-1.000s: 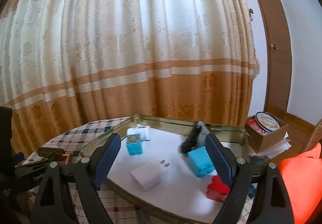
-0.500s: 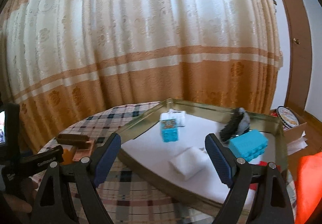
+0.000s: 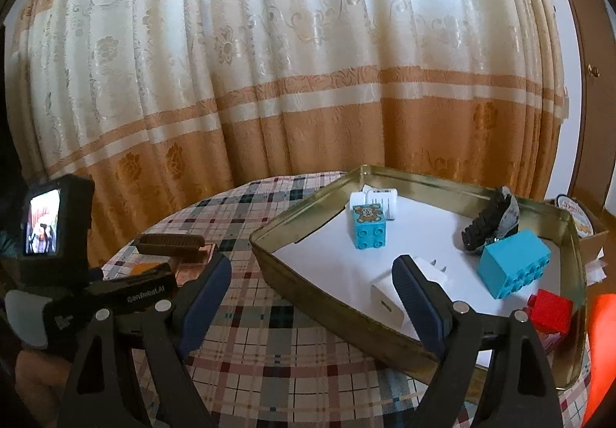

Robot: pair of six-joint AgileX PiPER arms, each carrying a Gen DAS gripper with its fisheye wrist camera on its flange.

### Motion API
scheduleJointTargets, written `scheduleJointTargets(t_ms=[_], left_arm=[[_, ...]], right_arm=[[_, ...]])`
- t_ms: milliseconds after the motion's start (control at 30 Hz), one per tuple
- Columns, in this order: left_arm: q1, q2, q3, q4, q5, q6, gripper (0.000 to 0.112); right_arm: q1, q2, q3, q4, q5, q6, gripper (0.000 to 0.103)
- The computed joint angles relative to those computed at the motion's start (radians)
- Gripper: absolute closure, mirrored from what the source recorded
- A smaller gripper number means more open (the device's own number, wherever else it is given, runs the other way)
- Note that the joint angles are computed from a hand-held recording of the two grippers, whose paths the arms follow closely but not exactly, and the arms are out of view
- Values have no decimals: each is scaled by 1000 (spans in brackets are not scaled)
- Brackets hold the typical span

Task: Organize rigid objects
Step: 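Grasp the orange flower-print block with the left gripper, then grasp the copper tin with the right gripper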

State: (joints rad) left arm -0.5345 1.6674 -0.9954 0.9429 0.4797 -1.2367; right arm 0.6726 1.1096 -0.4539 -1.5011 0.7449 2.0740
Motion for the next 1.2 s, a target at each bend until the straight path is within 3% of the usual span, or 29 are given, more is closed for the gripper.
scheduleJointTargets(t_ms=[167,300,400,533,700,867,933,1033,1100,1200], left_arm=[[43,-10,8,-117,-55,93,23],[82,9,-9,-364,-96,328,49],[104,-5,11,-433,-137,384,72],[140,-37,47,-537,-177,449,72],[163,-134,137,-464,-224,351,72],[144,-205,201,-128,-177,9,72],[150,-222,215,-71,-179,-44,72],[121,-223,219,40,-141,-150,75],[128,-222,219,24,-153,-132,76],[138,-227,230,27,-173,-142,76]], right_arm=[[-37,9,-9,21,-47,-26,16],[-38,8,-10,25,-48,-31,16],[-41,11,-13,31,-54,-47,16],[-37,28,-28,43,-60,-80,16],[-36,53,-40,11,-111,-75,16],[-30,112,-77,-54,-197,-31,18],[-45,150,-106,-61,-254,-42,24],[-62,237,-179,-1,-316,-123,34],[-85,288,-230,55,-355,-182,40],[-111,362,-304,176,-397,-313,40]])
